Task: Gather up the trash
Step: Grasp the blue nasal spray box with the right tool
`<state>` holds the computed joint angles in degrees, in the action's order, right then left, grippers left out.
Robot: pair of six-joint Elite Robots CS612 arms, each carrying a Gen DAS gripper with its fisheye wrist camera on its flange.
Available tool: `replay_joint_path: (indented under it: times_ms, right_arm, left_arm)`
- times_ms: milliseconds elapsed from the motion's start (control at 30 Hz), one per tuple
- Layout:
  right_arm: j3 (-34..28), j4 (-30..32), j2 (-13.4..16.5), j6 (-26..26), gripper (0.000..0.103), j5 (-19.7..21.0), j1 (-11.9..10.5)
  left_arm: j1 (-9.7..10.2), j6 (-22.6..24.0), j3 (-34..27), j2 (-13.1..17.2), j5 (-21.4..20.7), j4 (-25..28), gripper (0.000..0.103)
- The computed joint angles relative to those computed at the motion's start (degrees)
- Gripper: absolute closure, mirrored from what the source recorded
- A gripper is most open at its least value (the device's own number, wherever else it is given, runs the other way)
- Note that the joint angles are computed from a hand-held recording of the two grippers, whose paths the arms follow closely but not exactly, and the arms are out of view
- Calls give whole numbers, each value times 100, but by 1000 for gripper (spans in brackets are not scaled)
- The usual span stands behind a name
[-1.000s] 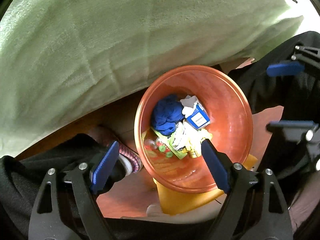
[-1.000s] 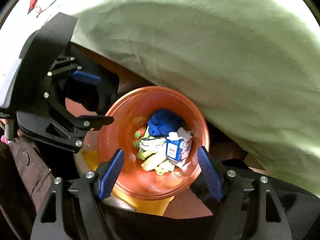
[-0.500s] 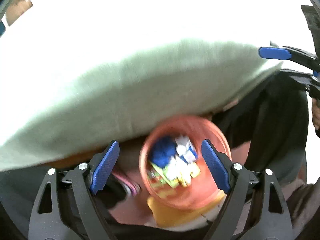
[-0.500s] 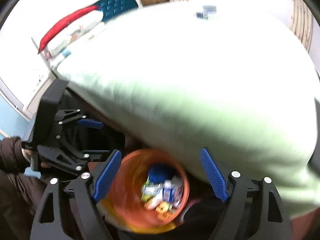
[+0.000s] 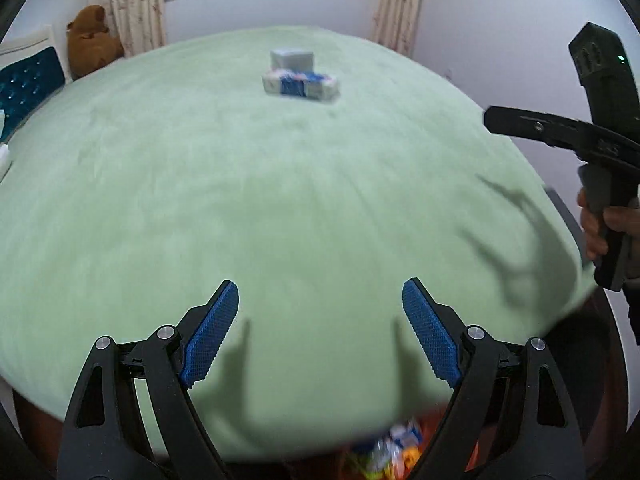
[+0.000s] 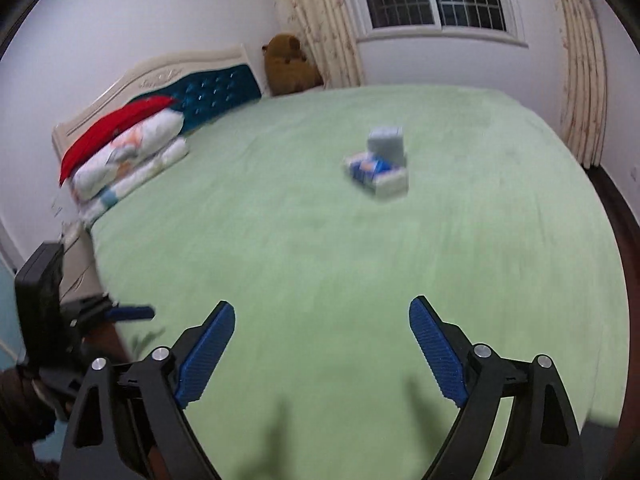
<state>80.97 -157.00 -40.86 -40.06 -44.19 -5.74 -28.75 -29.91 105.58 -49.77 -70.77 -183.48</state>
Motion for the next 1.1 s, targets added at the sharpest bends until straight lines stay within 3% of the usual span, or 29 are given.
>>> replay_joint_path:
  times_ms: [67, 133, 367, 600, 867, 900, 967, 1033, 1100]
  right_arm:
    - [-534, 104, 264, 124, 12, -41, 115]
    - [-1048, 238, 515, 158, 7, -130, 227]
    - [-2938, 1249, 1420, -160, 7, -718, 627]
    - [-4432, 2385, 2196, -719, 7, -1352, 927]
    - [-6223, 3670, 3105, -1269, 7, -2127, 1197]
    - [-6347, 3767, 3169, -1331, 11, -2201, 1218]
    - [-6896, 4393, 3416, -1452, 29, -2240, 1238]
    - [-6921, 4527, 3417, -1418, 49, -2138, 1222]
    - [-6519, 4229, 3221, -1370, 50, -2098, 1205]
  left_arm:
    - [123, 33, -238, 71, 36, 62, 21]
    - [249, 73, -468, 160, 69, 100, 12]
    - [565, 256, -1417, 688, 400, 415, 12]
    - [781, -272, -1671, 913, 52, 610, 12]
    - [871, -551, -1769, 970, 1, 579, 12]
    - [875, -558, -1783, 976, -6, 595, 12]
    - [874, -552, -1793, 974, -15, 612, 11]
    - [868, -546, -1784, 962, -11, 628, 11]
    - [853, -533, -1743, 934, 13, 629, 12]
